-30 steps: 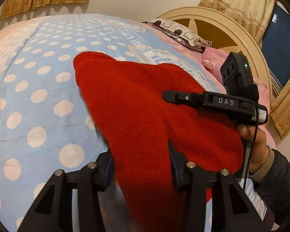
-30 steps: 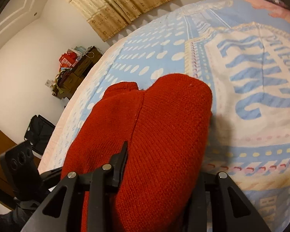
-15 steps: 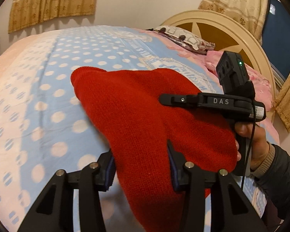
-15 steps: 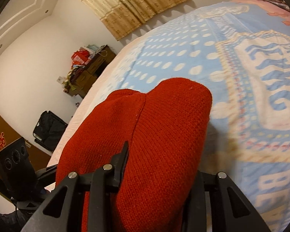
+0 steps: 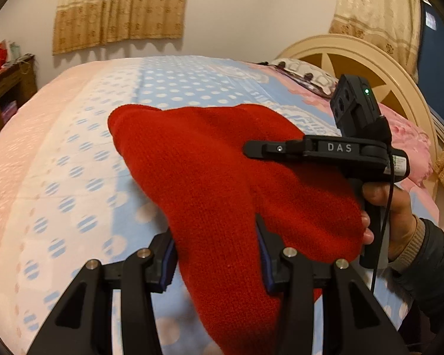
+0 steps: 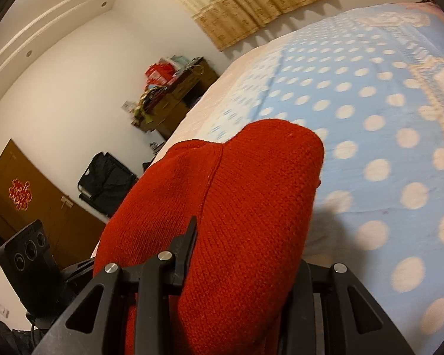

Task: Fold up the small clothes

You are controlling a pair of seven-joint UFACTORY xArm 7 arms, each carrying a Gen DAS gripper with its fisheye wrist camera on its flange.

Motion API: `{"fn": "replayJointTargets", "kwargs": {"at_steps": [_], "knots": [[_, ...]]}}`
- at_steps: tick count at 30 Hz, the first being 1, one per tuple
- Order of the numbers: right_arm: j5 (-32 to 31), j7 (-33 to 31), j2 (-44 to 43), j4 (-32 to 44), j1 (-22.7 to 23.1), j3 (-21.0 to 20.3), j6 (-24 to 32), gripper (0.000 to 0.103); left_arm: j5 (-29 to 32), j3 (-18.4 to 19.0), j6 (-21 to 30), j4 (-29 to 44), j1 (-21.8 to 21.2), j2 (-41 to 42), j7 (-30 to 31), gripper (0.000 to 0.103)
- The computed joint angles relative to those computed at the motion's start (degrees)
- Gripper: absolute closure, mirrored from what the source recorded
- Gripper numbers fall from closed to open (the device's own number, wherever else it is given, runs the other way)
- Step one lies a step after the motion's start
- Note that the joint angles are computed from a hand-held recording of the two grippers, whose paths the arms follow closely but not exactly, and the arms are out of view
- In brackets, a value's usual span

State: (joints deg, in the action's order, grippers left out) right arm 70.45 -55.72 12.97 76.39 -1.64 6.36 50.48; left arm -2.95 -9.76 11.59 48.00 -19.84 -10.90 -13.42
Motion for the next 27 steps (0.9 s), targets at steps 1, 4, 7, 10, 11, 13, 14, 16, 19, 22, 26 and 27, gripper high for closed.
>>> {"fn": "replayJointTargets", "kwargs": {"at_steps": [1,4,7,10,11,13,14,16,19,22,26,27], "knots": [[-0.11,-0.09,-0.31,-0.22,0.35,0.26,-0.32,0.069,0.11,0.05,-0.20,-1.19,0.24,-1.07,-0.33,0.056],[-1.06,0.11,-1.65,-1.05,2.16,1.07,-1.53,0.069,-0.56,0.66,-0.76,-4.17,0.29,-3.74,-0.65,0.056],[-1.61,0.32,-2.56,-1.42,3.78,1.52,-2.03,0.069,-1.71,1.60,-1.59,-7.51,0.19,-6.87,-0.65,0.056],[-1.61,0.23,-3.33,-1.84,5.25,1.84,-2.32,0.069,-2.52,2.33,-2.31,-10.69,0.41,-10.15,-1.01,0.056],[-1.88,0.40,-3.52,-1.88,5.96,2.06,-2.59,0.069,-2.49,2.36,-2.49,-11.69,0.70,-11.18,-1.28,0.056],[-2.08,0.25,-3.97,-2.30,6.86,2.17,-2.81,0.069,-2.16,2.06,-2.85,-13.15,1.47,-12.55,-2.12,0.056],[-2.28,0.35,-4.11,-2.40,7.55,2.41,-3.15,0.069,-1.96,1.95,-2.97,-14.14,2.00,-13.50,-2.68,0.056],[-2.58,0.59,-4.19,-2.49,8.48,2.55,-3.45,0.069,-1.85,2.10,-3.07,-15.37,2.29,-14.70,-3.33,0.056],[-3.27,1.23,-3.87,-2.17,9.92,3.04,-3.96,0.069,-1.63,2.52,-3.00,-17.58,2.88,-16.92,-4.07,0.056],[-3.36,1.23,-3.70,-2.18,11.04,3.62,-4.25,0.069,-1.38,2.67,-2.51,-18.91,3.32,-18.70,-4.74,0.056],[-3.37,1.42,-2.98,-1.63,12.06,4.13,-4.35,0.069,-0.81,2.62,-2.18,-20.61,4.26,-20.88,-5.65,0.056],[-3.34,1.41,-2.77,-1.48,12.26,4.28,-4.40,0.069,-0.69,2.73,-2.13,-20.94,4.48,-21.24,-5.78,0.056]]}}
